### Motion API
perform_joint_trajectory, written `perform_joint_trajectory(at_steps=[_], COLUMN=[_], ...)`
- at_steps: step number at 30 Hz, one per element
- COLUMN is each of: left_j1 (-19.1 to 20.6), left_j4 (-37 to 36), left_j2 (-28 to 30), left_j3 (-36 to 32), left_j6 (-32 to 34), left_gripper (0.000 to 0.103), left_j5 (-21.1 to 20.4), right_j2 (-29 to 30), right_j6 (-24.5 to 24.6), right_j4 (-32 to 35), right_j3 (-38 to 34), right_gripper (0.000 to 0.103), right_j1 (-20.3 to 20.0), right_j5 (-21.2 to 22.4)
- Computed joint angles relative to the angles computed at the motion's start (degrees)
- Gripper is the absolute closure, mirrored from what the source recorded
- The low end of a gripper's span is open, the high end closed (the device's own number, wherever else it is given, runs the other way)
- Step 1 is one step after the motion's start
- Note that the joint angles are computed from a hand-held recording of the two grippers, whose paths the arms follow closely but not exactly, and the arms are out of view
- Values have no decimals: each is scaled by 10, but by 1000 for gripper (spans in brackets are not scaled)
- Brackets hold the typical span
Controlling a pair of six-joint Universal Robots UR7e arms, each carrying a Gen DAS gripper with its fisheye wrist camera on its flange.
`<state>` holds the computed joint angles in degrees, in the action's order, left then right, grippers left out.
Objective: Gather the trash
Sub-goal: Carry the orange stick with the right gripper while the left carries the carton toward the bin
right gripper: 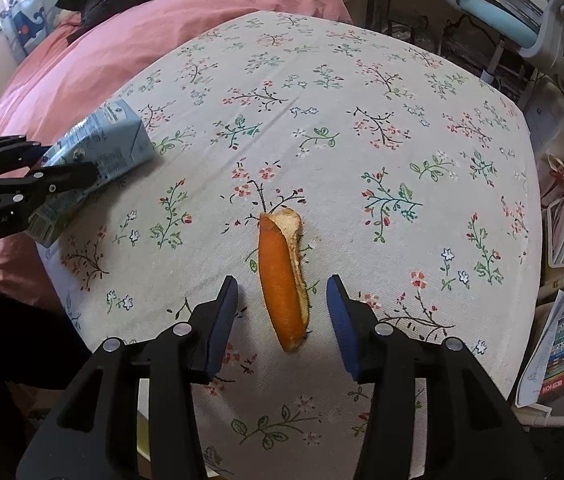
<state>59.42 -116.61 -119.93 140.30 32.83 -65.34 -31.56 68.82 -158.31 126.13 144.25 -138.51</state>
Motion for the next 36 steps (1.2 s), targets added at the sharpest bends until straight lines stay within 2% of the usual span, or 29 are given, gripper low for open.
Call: perform_joint_trajectory(at_steps=[2, 3, 4, 6, 9, 12, 17, 20, 25, 30, 32, 33, 36], left_j1=[-2, -3, -2, 0, 8, 19, 26, 30, 67, 116, 117, 115, 97], left_j4=[-7, -10, -13, -16, -24, -23, -10, -3, 1, 21, 21, 25, 32], left_j2=[-6, -8, -11, -16, -22, -30, -68, -82, -47, 1, 4, 2, -11], left_j3=[3, 3, 2, -4, -15, -28, -31, -31, -49, -83, -82, -80, -68], left_j6=[5, 5, 3, -2, -14, -30, -42, -43, -56, -88, -98, -100, -112], left_gripper=[70, 70, 70, 70, 70, 80, 80, 83, 91, 91, 91, 87, 42], left_j5=[-2, -3, -7, -19, -43, -76, -110, -121, -149, -175, -164, -162, -139], right_j2=[1, 1, 1, 1, -1, -5, -16, -22, -28, -28, -26, -25, -21], right_j6=[0, -2, -5, -3, 1, 7, 42, 81, 148, 166, 165, 160, 147], right_j4=[11, 10, 5, 1, -13, -38, -60, -39, -10, -29, -37, -41, -44], right_j3=[-4, -4, -2, -2, -1, -2, -8, -15, -16, -7, -7, -8, -13], right_gripper=[68, 78, 82, 84, 86, 86, 86, 86, 86, 86, 86, 86, 86], right_j1=[1, 1, 1, 2, 6, 19, 67, 101, 134, 141, 144, 144, 144], right_j5=[-3, -3, -3, -4, -10, -22, -46, -59, -62, -66, -69, -70, -70])
